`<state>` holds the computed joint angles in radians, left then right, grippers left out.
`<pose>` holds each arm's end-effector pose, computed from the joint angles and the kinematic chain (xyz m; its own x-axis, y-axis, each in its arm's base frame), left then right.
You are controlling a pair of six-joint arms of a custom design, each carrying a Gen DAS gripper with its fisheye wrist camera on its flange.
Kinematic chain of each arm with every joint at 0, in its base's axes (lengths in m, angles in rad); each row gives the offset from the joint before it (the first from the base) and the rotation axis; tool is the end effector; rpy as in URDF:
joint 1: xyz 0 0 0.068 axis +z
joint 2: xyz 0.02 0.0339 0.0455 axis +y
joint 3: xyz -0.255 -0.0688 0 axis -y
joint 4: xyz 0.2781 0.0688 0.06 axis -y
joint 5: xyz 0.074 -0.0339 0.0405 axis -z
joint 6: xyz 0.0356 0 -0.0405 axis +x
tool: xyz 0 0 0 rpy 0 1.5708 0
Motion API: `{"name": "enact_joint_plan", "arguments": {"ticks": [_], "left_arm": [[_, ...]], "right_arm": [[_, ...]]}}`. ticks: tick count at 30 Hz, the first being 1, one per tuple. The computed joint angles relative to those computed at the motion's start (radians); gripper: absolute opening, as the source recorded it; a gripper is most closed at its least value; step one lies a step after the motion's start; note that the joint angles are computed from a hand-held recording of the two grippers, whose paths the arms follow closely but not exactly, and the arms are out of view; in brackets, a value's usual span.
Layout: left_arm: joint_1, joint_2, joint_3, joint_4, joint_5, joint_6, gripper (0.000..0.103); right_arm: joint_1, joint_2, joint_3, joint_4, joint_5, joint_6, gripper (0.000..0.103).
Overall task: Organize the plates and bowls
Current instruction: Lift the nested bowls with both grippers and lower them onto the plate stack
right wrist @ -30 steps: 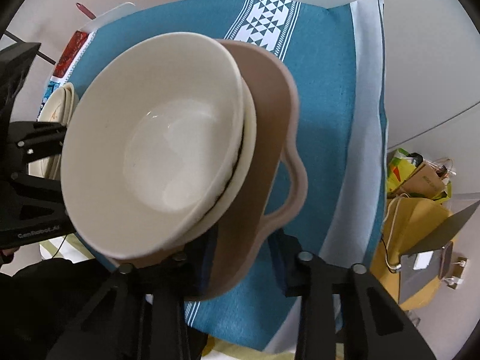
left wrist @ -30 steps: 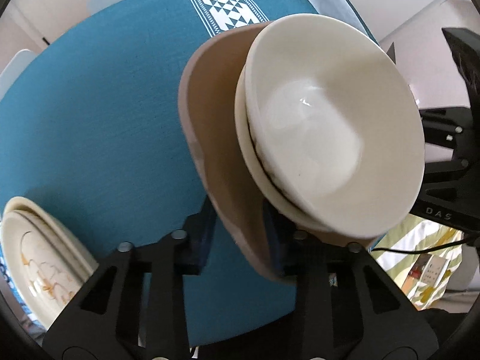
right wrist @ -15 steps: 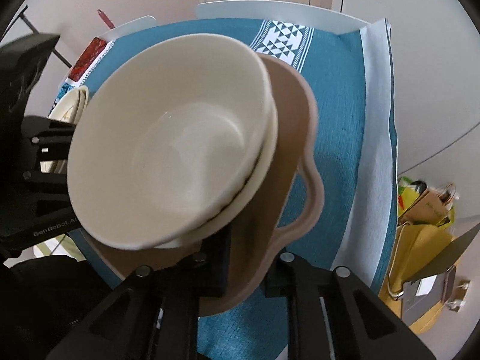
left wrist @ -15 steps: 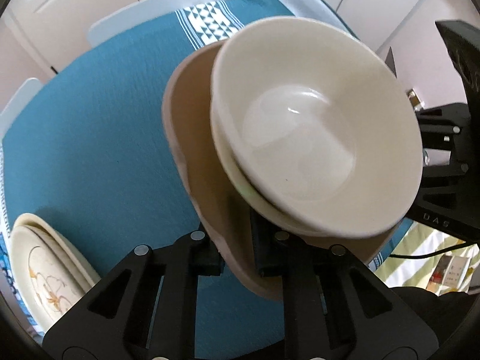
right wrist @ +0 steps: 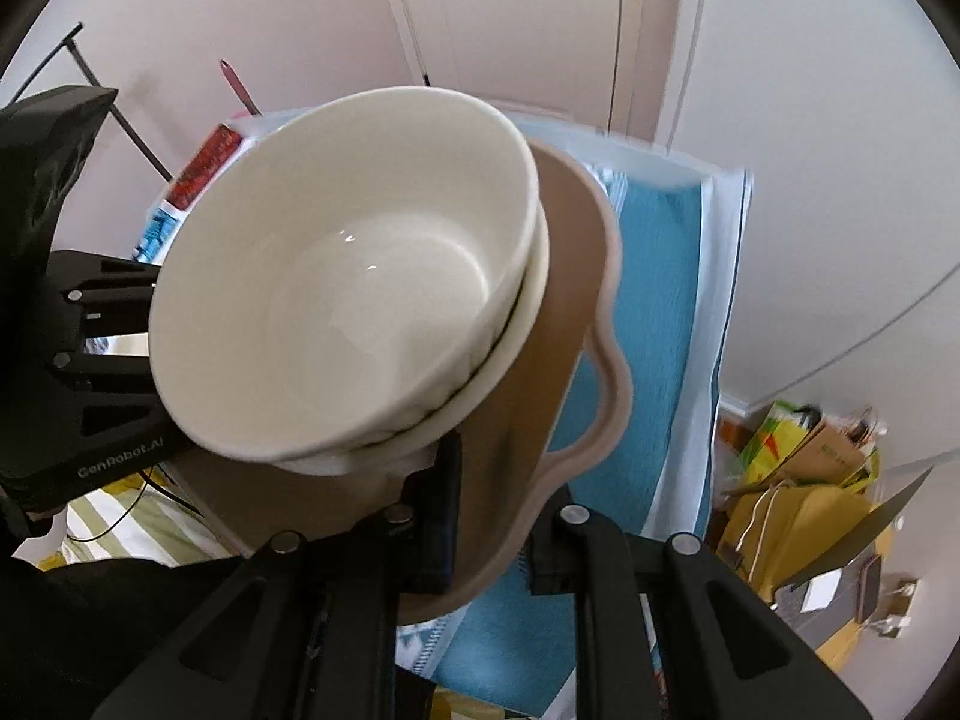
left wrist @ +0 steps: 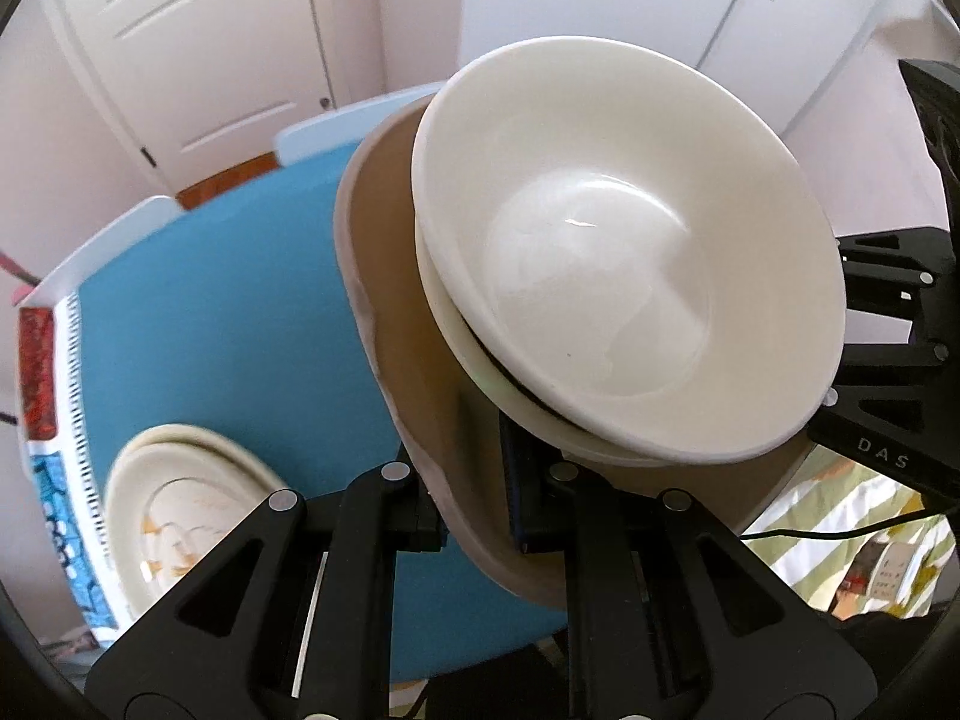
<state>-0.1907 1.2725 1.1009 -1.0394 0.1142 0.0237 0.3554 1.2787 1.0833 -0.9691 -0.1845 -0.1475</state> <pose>0.2622 -0.0547 0.2665 -0.9133 0.2003 -0.3545 0.2494 0.9634 -0.0983 0.2547 0.1015 0.2624 -0.7916 -0.4479 -0.4157 -0.5321 0.8397 0.1086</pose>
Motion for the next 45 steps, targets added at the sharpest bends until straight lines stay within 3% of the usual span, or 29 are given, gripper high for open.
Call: {"name": "enact_joint_plan", "arguments": {"ticks": [8, 16, 23, 31, 36, 39, 45], "left_arm": [[0.263, -0.127, 0.029, -0.132, 0.081, 0.224, 0.012], [0.706, -0.1, 0.056, -0.27, 0.179, 0.682, 0.011], [0.939, 0.016, 0.024, -0.243, 0.184, 0.958, 0.011], [1.029, 0.105, -0.058, -0.147, 0.174, 1.069, 0.011], [1.037, 0.098, -0.107, -0.096, 0.188, 1.074, 0.011], [1.035, 0.09, -0.134, -0.071, 0.187, 1.077, 0.011], [1.043, 0.107, -0.132, -0.057, 0.193, 1.052, 0.011]], "right_arm": [[0.245, 0.034, 0.143, -0.023, 0.117, 0.201, 0.014], [0.534, 0.192, 0.232, 0.034, 0.238, 0.47, 0.014], [0.68, 0.346, 0.297, 0.077, 0.278, 0.65, 0.014], [0.761, 0.444, 0.326, 0.105, 0.324, 0.756, 0.014], [0.744, 0.468, 0.319, 0.135, 0.328, 0.743, 0.014], [0.749, 0.484, 0.344, 0.106, 0.317, 0.786, 0.014], [0.743, 0.458, 0.283, 0.163, 0.302, 0.83, 0.014]]}}
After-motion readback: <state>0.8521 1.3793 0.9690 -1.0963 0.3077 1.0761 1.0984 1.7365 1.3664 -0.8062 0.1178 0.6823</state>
